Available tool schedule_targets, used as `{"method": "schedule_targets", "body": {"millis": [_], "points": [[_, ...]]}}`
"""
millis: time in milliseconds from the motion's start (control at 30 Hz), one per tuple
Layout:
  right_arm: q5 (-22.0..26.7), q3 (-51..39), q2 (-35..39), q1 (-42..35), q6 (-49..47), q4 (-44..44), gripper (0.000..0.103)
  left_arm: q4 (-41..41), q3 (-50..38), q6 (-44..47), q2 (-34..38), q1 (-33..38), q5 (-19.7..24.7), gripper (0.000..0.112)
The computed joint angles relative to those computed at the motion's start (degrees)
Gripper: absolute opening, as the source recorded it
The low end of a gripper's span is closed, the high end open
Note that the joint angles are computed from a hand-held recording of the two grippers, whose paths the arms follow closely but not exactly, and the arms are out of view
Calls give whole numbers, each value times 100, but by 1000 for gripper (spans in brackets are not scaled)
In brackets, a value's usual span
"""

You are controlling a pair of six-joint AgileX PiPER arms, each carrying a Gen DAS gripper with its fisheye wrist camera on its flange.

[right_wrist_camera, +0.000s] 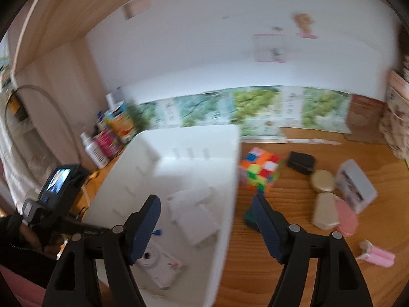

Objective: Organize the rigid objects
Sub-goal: 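Move the right tool over the desk to the pink hair curlers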

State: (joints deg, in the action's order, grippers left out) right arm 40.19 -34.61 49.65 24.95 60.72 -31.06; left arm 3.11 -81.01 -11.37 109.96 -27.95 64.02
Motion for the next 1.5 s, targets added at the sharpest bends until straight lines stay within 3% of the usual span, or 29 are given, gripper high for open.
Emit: {"method": "schedule_targets", "body": {"millis": [200,500,667,867,967,1233,1500], "points": [[310,322,-683,-725,55,-126,81,20,-43,-4,20,-13,32,14],[368,692,-1352,-2727,-1333,595,82,85,-75,-39,45,-60,76,14],[80,903,-1547,-4700,-3373,1982,84,118,-98,-81,83,-103,107,14],[-1,1165,-1562,-7224,-6292,3959,100,154,-115,-148,125,-133,127,14],[-16,1284,-1358,-8176,-7319,4592,100,180,-125,-198,149,-153,123,15],[-278,1492,-449,-9266,-8184,5230,100,233,-111,-342,164,-183,134,16],[-763,1546,479,-9075,-7509,4925,100,204,-227,-337,265,-115,205,16]]}}
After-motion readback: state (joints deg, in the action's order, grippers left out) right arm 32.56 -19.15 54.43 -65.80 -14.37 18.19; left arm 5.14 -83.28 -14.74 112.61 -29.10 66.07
